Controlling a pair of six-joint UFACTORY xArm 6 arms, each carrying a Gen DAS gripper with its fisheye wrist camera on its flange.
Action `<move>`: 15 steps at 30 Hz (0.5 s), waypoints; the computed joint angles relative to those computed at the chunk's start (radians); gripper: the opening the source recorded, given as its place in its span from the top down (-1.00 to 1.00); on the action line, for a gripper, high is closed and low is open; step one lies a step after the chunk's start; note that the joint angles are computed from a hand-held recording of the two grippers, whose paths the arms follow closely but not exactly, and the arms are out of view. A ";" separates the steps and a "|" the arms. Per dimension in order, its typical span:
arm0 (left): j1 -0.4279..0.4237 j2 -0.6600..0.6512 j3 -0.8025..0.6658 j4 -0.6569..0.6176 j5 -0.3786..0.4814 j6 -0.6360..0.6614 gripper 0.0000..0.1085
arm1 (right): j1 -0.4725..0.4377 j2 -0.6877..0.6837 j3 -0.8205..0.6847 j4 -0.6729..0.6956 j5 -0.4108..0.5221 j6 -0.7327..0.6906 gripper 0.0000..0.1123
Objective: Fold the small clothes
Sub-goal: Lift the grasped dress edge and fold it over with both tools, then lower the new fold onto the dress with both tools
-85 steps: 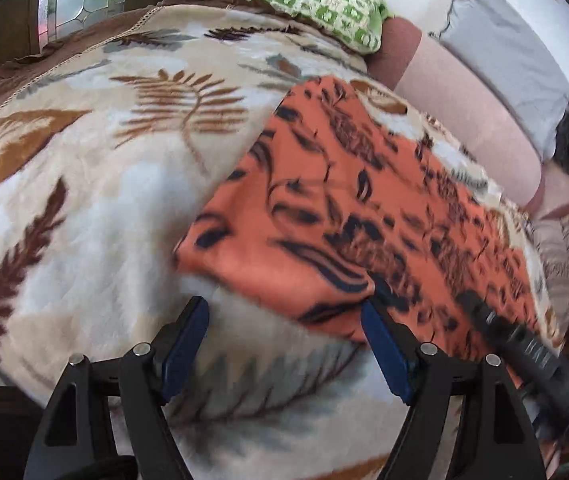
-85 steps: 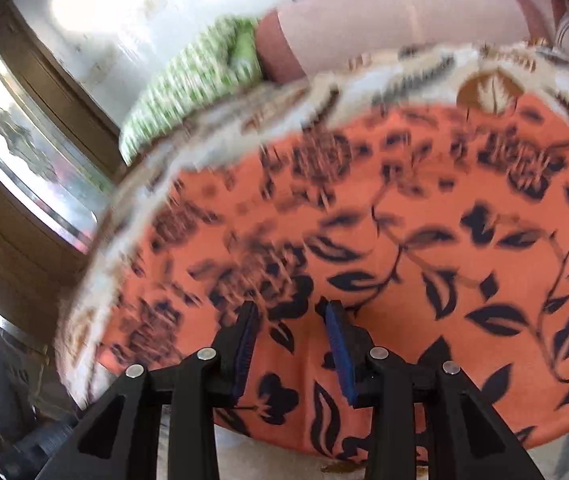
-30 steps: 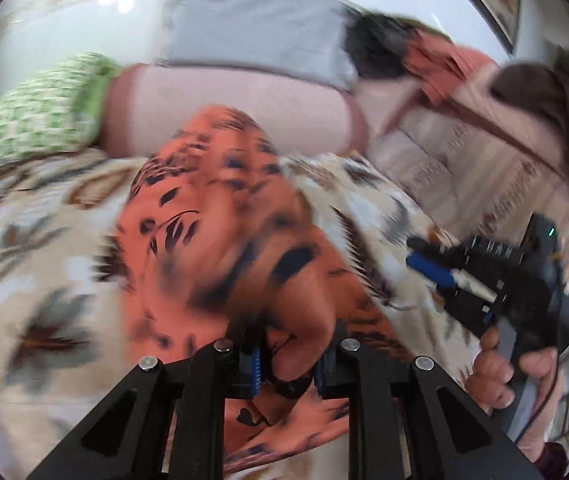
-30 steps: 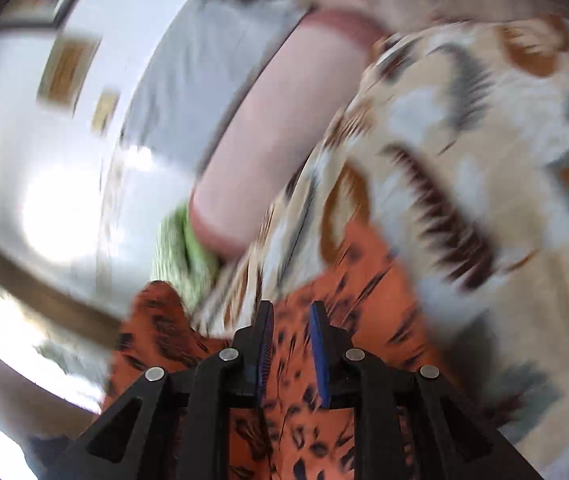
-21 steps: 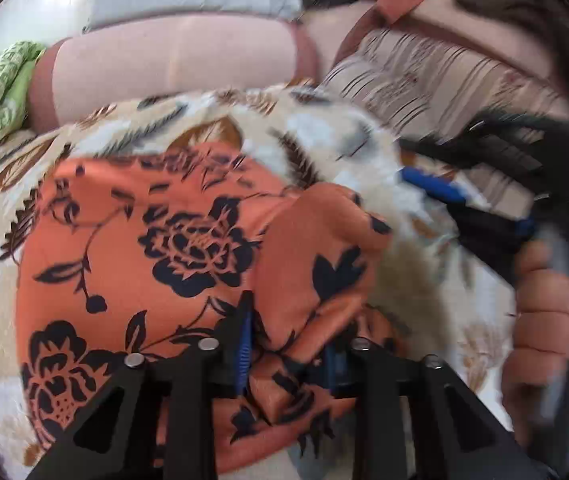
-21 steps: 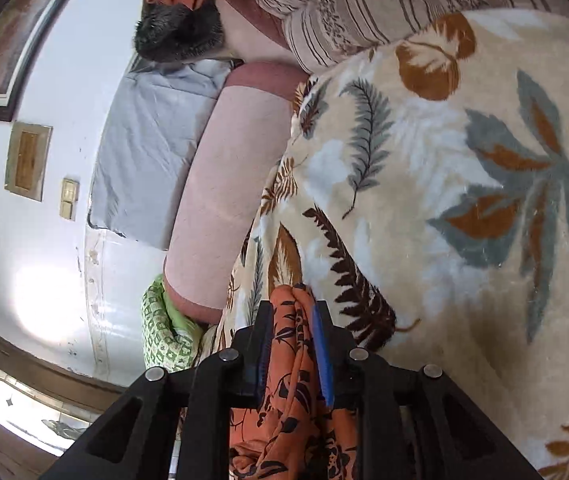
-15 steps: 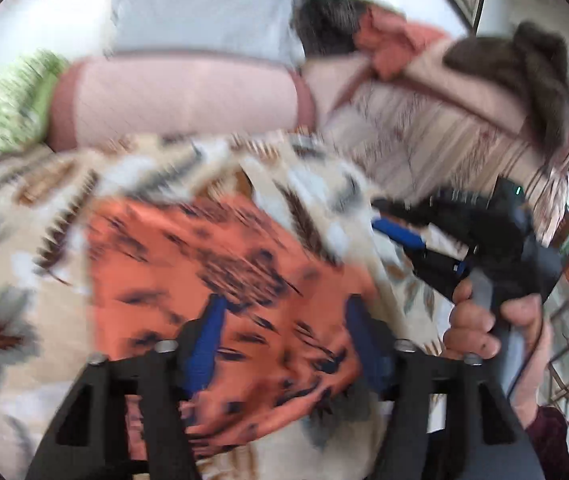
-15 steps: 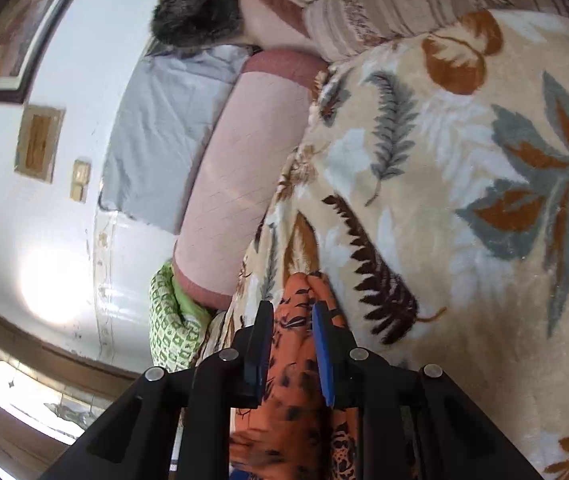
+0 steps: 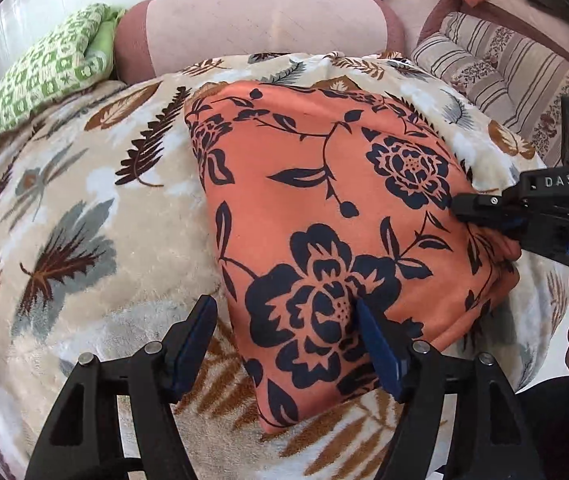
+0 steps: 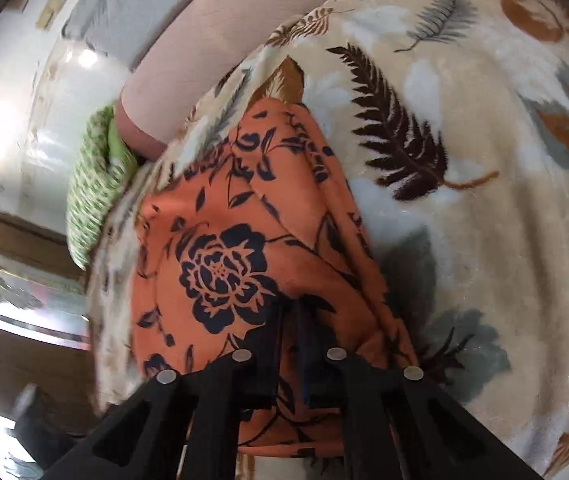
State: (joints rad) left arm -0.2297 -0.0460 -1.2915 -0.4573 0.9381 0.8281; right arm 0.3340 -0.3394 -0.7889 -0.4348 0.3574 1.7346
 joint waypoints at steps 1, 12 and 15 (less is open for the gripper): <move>0.003 0.011 -0.024 0.003 0.023 -0.007 -0.35 | -0.006 -0.008 0.017 0.016 -0.027 -0.006 0.87; -0.077 0.330 -0.500 0.093 0.017 -0.166 -0.35 | -0.080 0.049 -0.133 -0.340 -0.030 0.227 0.76; -0.106 0.534 -0.777 0.189 0.108 -0.284 -0.35 | -0.138 0.102 -0.144 -0.319 -0.127 0.265 0.76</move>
